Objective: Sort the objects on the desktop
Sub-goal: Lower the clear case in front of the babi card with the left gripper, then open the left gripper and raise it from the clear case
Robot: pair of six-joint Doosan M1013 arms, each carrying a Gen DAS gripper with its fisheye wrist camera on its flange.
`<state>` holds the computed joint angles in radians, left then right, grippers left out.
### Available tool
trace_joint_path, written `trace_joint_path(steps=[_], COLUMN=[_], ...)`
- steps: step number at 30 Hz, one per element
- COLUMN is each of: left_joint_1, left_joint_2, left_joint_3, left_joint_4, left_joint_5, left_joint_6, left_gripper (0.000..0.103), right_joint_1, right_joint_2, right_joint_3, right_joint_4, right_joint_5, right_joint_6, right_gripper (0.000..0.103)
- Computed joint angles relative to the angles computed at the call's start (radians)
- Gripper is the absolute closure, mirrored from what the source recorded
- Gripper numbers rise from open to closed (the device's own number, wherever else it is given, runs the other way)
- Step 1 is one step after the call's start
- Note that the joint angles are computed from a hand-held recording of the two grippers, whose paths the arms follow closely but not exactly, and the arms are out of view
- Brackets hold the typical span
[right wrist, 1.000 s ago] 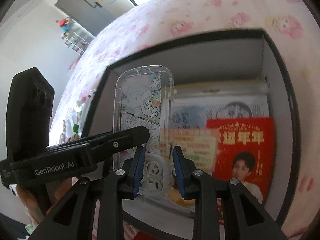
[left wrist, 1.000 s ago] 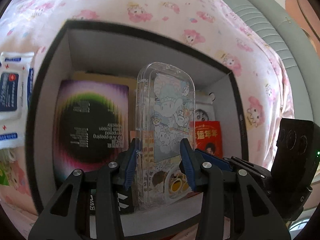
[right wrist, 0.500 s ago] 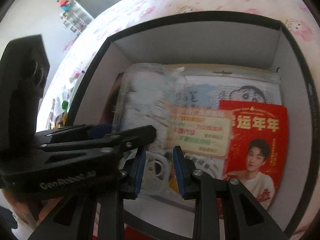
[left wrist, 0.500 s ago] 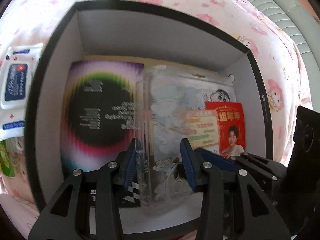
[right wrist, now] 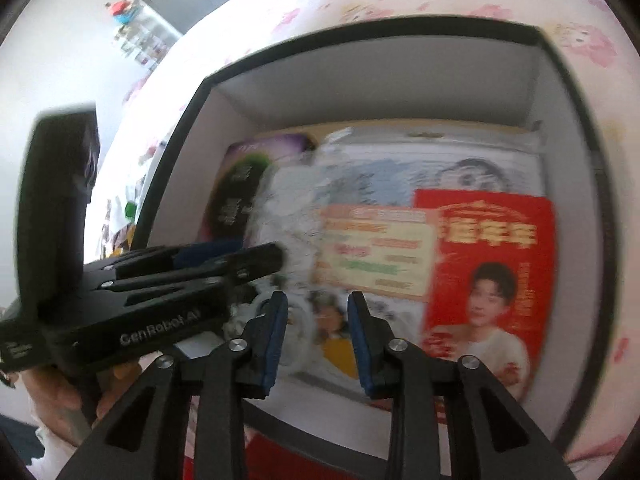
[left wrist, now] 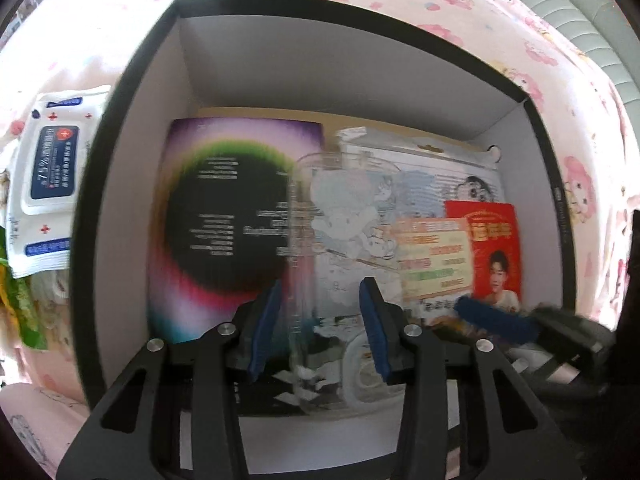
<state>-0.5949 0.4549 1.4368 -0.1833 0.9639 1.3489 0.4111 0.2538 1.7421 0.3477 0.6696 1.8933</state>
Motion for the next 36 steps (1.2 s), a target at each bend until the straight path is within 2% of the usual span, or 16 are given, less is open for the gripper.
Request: trace_joint_path(steps=[3,5,8,10,12,13,15,19,24,28,36], left_joint_1=[-0.001,-0.002,-0.010,-0.023,-0.034,-0.040,-0.053,-0.074,-0.082,-0.073,-0.047], left_joint_2=[-0.001,-0.005,-0.011,-0.013,-0.010,-0.007,-0.003,0.008,0.014,0.014,-0.004], left_joint_3=[0.000,0.004,0.013,0.015,0.011,0.006,0.000,-0.012,-0.025,-0.030,-0.009], left_joint_4=[0.009,0.007,0.000,0.016,0.028,0.042,0.076,0.122,0.182,0.210,0.243], left_joint_5=[0.006,-0.002,-0.028,-0.044,-0.048,-0.049,-0.051,-0.050,-0.020,0.013,0.022], left_joint_6=[0.008,0.016,0.030,0.035,0.041,0.044,0.039,0.037,-0.008,-0.066,-0.149], left_gripper=[0.063,0.063,0.059,0.055,0.047,0.047,0.046,0.044,0.042,0.042,0.040], right_joint_1=[-0.010,0.001,0.043,0.069,0.090,0.086,0.078,0.060,0.060,0.067,0.073], right_joint_2=[-0.021,-0.026,-0.024,-0.017,-0.015,-0.015,-0.020,-0.023,-0.015,-0.010,0.013], right_joint_3=[0.020,0.019,0.005,-0.009,-0.015,-0.013,-0.009,-0.005,-0.009,-0.014,-0.035], right_joint_4=[-0.033,-0.125,-0.412,-0.602,-0.741,-0.776,-0.796,-0.732,-0.704,-0.708,-0.682], right_joint_5=[-0.040,-0.063,-0.050,-0.011,0.025,0.027,0.023,0.010,0.010,0.020,0.078], right_joint_6=[0.061,0.163,0.404,0.553,0.667,0.693,0.719,0.694,0.674,0.672,0.622], right_gripper=[0.075,0.075,0.075,0.075,0.075,0.075,0.075,0.074,0.074,0.074,0.074])
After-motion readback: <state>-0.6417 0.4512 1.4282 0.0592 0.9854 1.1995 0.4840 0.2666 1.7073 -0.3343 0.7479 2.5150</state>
